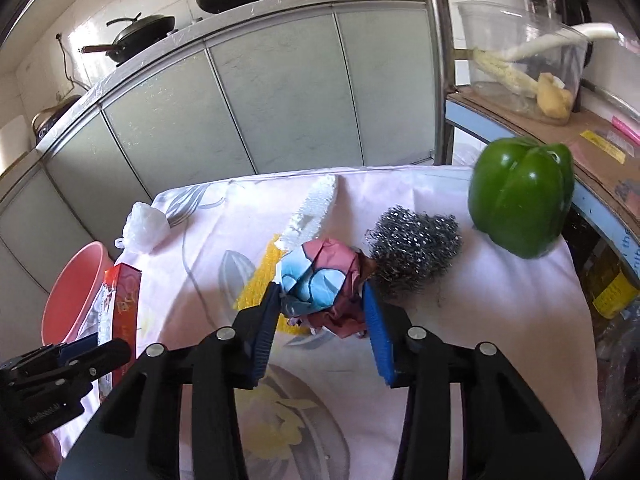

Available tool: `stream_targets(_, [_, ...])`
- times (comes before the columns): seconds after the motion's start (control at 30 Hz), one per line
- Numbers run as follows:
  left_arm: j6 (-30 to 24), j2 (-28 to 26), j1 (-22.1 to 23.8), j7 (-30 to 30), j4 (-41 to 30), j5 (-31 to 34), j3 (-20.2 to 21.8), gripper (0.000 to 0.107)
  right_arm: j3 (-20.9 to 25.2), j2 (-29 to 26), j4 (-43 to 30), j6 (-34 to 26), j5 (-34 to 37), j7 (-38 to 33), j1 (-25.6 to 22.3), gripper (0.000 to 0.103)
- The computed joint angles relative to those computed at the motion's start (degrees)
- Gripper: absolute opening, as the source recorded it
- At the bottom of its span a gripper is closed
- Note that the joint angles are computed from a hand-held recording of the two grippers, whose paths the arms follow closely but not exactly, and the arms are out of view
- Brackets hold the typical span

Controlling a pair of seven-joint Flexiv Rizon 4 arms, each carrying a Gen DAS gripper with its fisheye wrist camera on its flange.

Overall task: Collect trash
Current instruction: 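Grasp the red-and-white ointment box with the left gripper while the right gripper grasps the crumpled cloth, then carry the ointment box and crumpled cloth over the pink bin with both grippers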

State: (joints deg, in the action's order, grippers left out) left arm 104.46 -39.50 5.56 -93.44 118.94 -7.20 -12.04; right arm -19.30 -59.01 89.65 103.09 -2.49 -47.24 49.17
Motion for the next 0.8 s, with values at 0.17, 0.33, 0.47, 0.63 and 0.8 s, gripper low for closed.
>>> stream_targets(0.17, [2.6,0.7,2.7,-0.9,2.0,1.6,-1.9,0.042,-0.7,1.4,3.1,2.2,1.8,-0.6,1.7,0.037])
stream_targets(0.33, [5.8,2.2,4.2,-2.6,4.4,3.9,-2.0,0.042,-0.9,3.6,6.2,5.1,4.5,-2.7,4.0,0.037])
stream_targets(0.47, [8.5,3.7,4.5,-4.3,6.5,5.4,-0.9,0.042,0.5,5.4,7.3,7.1,5.9,-5.6,4.8,0.037])
stream_targets(0.63, [12.3,5.9,4.2,-6.2,9.3,6.9,1.9,0.042,4.2,6.8,6.7,7.6,5.0,-9.7,4.3,0.037])
stream_targets(0.8, [15.7,7.6,4.8,-8.2,12.1,7.9,4.6,0.042,8.1,7.1,4.7,7.4,2.5,-13.5,3.3,0.037])
